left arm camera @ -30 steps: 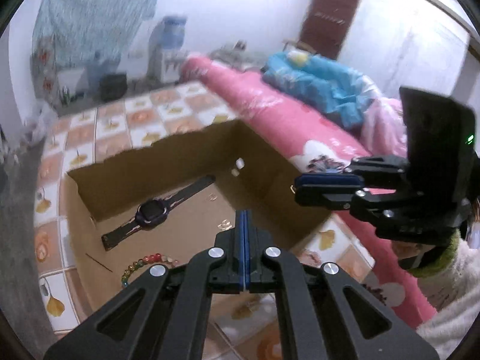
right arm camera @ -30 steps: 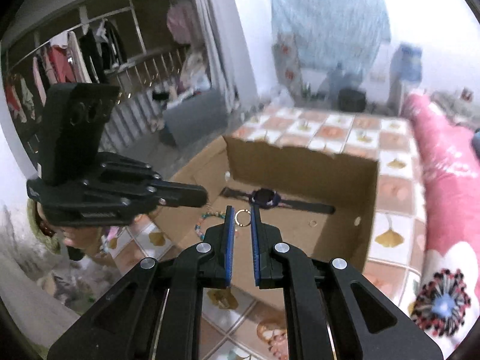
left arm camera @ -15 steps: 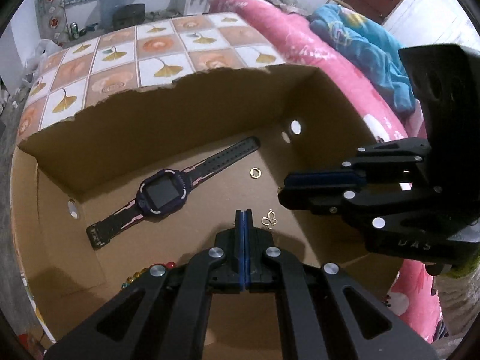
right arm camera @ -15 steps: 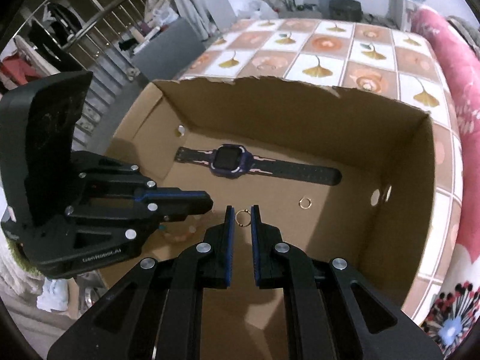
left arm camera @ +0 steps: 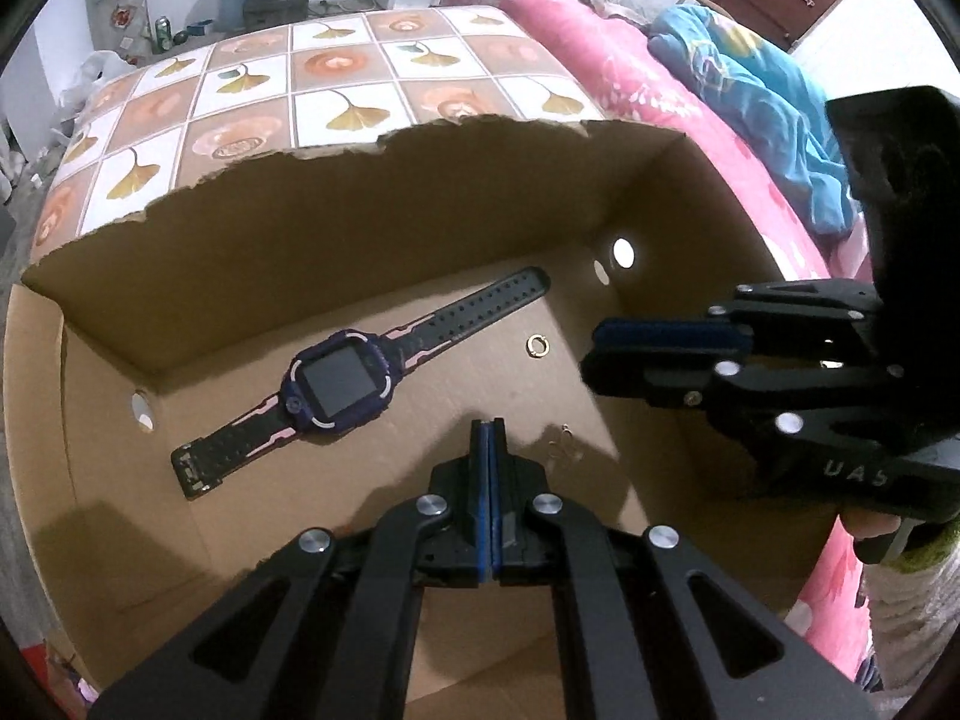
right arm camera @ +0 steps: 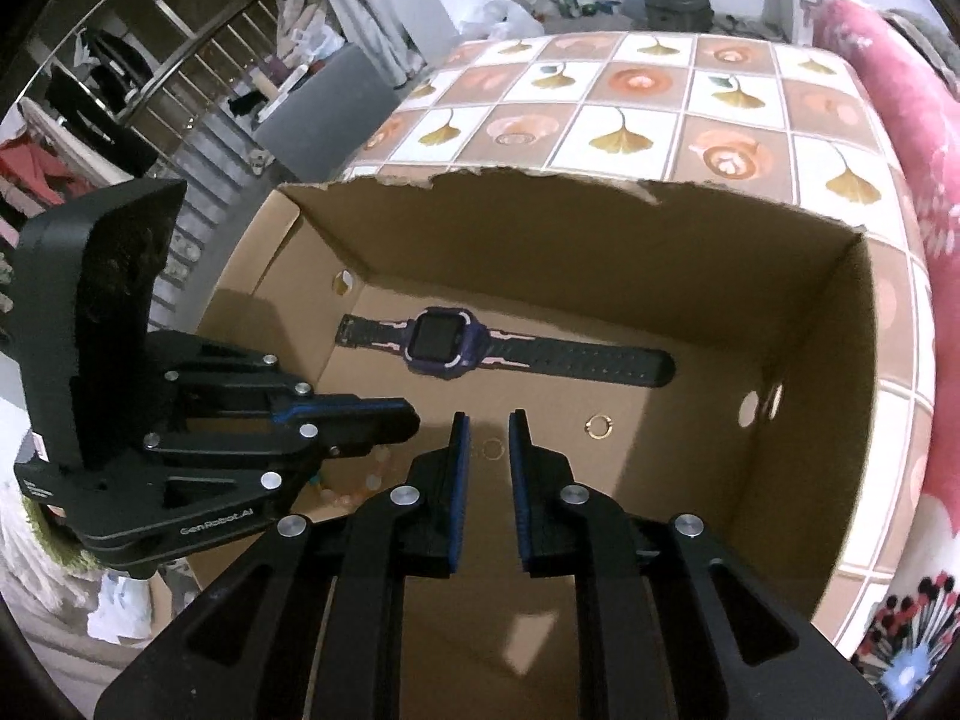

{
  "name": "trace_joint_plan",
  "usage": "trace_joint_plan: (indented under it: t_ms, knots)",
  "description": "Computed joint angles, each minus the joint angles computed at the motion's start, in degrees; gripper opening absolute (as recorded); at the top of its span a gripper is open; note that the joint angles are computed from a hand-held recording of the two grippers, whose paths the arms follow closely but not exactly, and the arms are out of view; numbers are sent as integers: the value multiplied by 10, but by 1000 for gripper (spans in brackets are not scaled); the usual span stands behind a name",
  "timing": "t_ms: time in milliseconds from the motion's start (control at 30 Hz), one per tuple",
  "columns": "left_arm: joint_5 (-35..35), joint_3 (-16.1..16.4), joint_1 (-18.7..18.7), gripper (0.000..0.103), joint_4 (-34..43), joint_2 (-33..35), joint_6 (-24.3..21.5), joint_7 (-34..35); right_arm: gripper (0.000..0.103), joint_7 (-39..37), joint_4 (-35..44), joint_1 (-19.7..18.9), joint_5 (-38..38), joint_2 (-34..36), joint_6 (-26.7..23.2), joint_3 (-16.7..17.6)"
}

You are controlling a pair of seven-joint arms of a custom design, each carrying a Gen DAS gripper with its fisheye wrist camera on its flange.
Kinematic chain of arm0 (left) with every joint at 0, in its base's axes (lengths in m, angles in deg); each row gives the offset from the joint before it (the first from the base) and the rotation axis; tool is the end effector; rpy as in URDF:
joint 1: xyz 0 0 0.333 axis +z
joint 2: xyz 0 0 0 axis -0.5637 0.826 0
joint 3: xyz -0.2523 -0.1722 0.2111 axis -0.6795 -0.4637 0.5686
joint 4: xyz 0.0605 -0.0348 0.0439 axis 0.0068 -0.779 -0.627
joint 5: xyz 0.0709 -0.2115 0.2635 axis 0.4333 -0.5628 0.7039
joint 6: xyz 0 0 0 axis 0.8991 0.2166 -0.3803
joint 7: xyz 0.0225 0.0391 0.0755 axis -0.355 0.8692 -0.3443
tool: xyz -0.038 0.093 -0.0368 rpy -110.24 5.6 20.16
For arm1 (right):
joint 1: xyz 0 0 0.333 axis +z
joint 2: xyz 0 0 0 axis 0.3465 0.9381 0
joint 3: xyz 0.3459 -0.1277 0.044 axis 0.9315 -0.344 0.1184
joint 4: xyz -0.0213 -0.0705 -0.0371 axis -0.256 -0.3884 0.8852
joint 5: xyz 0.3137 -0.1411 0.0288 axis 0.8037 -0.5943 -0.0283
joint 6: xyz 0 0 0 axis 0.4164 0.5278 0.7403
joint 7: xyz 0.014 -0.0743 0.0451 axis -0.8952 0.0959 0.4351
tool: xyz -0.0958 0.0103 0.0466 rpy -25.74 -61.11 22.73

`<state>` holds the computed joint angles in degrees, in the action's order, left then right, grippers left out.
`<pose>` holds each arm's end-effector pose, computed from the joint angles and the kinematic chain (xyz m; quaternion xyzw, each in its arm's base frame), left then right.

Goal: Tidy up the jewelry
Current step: 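Carry both tools into the box and open them to release ring and pendant, then withdraw both tools from the box back to the table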

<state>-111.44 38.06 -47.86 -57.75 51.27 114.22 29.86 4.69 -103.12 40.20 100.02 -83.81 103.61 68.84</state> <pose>0.4545 -0.2147 0.5287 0.5615 -0.7946 0.2301 0.0203 0.4769 0.2285 0.5356 -0.7994 0.5409 0.0356 0.2592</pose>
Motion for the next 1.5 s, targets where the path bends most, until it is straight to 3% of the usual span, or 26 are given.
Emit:
trace_joint_plan:
  t_ms: [133, 233, 300, 400, 700, 867, 1033, 1100, 1200, 1333, 1500]
  knots:
    - [6, -2, -2, 7, -11, -12, 23, -2, 24, 3, -8, -1, 0, -15, 11, -1]
    - [7, -2, -8, 25, -28, -35, 50, -1, 32, -2, -21, 1, 14, -39, 27, -5]
    - [19, -3, -12, 43, -46, -62, 73, -1, 35, -4, -33, 4, 18, -60, 41, -7]
    - [50, -5, -18, 58, -77, -110, 105, -15, 38, -2, -57, 10, 17, -96, 63, -9]
    - [63, 28, -74, 83, -198, -285, 152, -33, 62, 34, -208, 48, -2, -278, 154, -12]
    - [75, 26, -97, 91, -276, -378, 169, -68, 73, 101, -294, 70, -21, -353, 193, -1]
    - [83, 11, -119, 95, -330, -408, 170, -118, 77, 209, -375, 47, -52, -403, 201, 51]
    - [90, 1, -127, 95, -347, -406, 171, -138, 80, 250, -393, 34, -70, -407, 194, 74]
    - [117, -39, -109, 95, -374, -383, 186, -186, 81, 329, -413, -10, -112, -396, 172, 131]
    - [172, -86, -71, 95, -389, -336, 193, -242, 81, 399, -423, -22, -143, -364, 155, 158]
    - [222, -92, -55, 95, -391, -293, 193, -285, 87, 467, -412, -65, -240, -337, 139, 215]
